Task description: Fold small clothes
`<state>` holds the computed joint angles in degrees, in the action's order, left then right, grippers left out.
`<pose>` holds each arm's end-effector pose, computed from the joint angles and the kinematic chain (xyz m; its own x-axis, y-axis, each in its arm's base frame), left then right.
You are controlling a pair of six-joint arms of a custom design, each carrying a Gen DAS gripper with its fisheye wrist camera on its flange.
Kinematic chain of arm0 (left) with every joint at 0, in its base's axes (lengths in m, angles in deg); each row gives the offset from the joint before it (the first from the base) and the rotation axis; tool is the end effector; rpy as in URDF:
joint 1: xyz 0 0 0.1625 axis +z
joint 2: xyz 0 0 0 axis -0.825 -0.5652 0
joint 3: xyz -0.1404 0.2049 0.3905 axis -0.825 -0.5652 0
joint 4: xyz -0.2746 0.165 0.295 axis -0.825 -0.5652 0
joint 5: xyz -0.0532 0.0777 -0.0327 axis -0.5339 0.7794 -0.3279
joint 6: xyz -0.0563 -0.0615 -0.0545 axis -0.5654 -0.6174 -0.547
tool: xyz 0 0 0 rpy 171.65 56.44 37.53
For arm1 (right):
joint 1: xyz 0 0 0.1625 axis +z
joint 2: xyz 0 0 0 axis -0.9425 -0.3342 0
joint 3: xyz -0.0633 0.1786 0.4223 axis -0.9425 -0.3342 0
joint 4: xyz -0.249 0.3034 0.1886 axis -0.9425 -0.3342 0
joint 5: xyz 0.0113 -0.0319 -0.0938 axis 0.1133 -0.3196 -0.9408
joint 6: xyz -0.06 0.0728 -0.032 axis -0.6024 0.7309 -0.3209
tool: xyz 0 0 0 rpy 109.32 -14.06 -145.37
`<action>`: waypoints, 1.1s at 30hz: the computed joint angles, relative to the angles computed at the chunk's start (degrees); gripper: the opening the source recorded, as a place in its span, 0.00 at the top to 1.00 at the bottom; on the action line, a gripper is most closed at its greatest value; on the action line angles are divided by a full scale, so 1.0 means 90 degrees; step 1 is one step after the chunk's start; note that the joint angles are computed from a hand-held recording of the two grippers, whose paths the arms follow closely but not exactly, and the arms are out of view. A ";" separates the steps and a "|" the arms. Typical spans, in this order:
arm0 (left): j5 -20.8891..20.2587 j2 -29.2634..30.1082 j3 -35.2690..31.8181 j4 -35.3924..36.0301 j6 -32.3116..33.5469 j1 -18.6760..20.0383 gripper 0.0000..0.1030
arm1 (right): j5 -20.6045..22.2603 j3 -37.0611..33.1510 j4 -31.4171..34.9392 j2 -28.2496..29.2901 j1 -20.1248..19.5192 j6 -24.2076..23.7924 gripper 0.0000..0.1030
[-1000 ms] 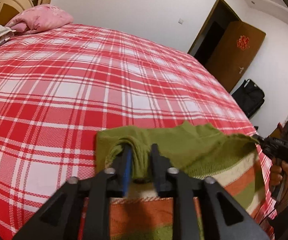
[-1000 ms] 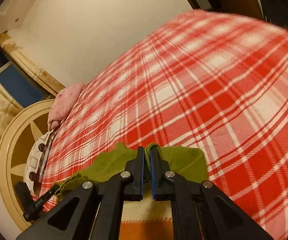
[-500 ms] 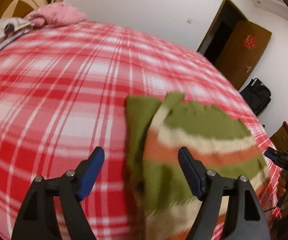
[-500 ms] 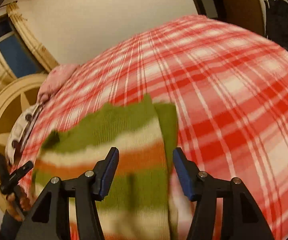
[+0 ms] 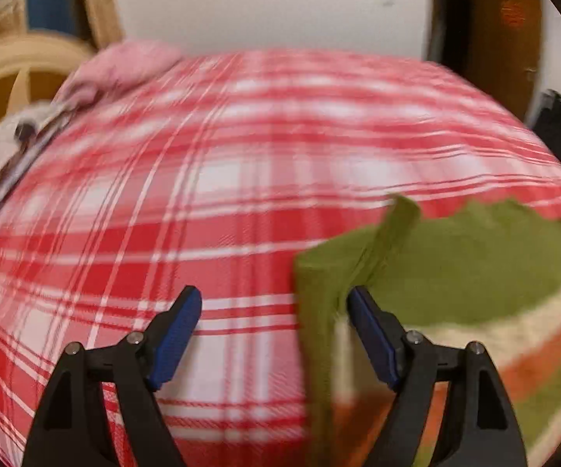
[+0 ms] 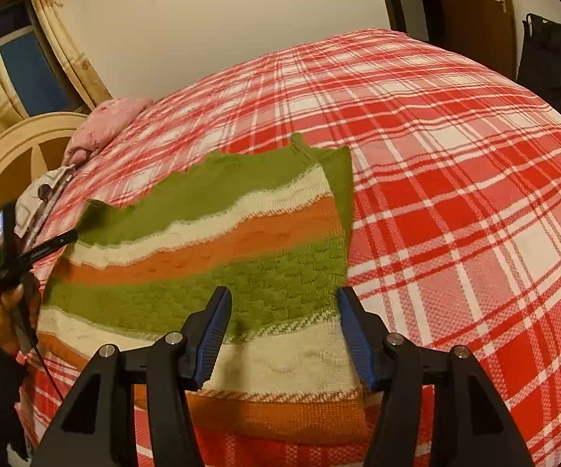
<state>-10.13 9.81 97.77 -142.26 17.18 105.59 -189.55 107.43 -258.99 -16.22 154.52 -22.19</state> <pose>-0.2427 -0.6052 0.0964 -0.6712 0.3098 -0.6735 0.6149 0.7401 -0.2723 0.0468 -0.3789 0.2859 -0.8214 0.3505 0.4499 -0.1479 0.6309 -0.7616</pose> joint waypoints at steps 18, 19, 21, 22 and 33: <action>-0.2831 -0.1980 0.2356 -0.0628 -0.0504 -0.0217 0.19 | 0.0692 0.0739 0.0219 -0.0827 -0.0388 -0.0065 0.51; -0.2775 -0.1957 0.2379 -0.0626 -0.0514 -0.0247 0.23 | 0.0785 0.0745 0.0265 -0.0853 -0.0432 -0.0026 0.52; -0.2864 -0.1916 0.2381 -0.0588 -0.0605 -0.0242 0.38 | 0.0896 0.0727 0.0387 -0.0878 -0.0491 0.0031 0.64; -0.2924 -0.1893 0.2361 -0.0532 -0.0642 -0.0216 0.42 | 0.0853 0.0708 0.0471 -0.0869 -0.0486 0.0045 0.64; -0.2816 -0.2193 0.2437 0.0146 -0.0931 -0.0234 0.91 | 0.0815 0.0892 0.1123 -0.1467 -0.0358 0.0019 0.91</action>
<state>-35.47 -9.93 119.71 -140.94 8.81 103.48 -182.22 115.46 -248.88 -29.42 151.29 -22.01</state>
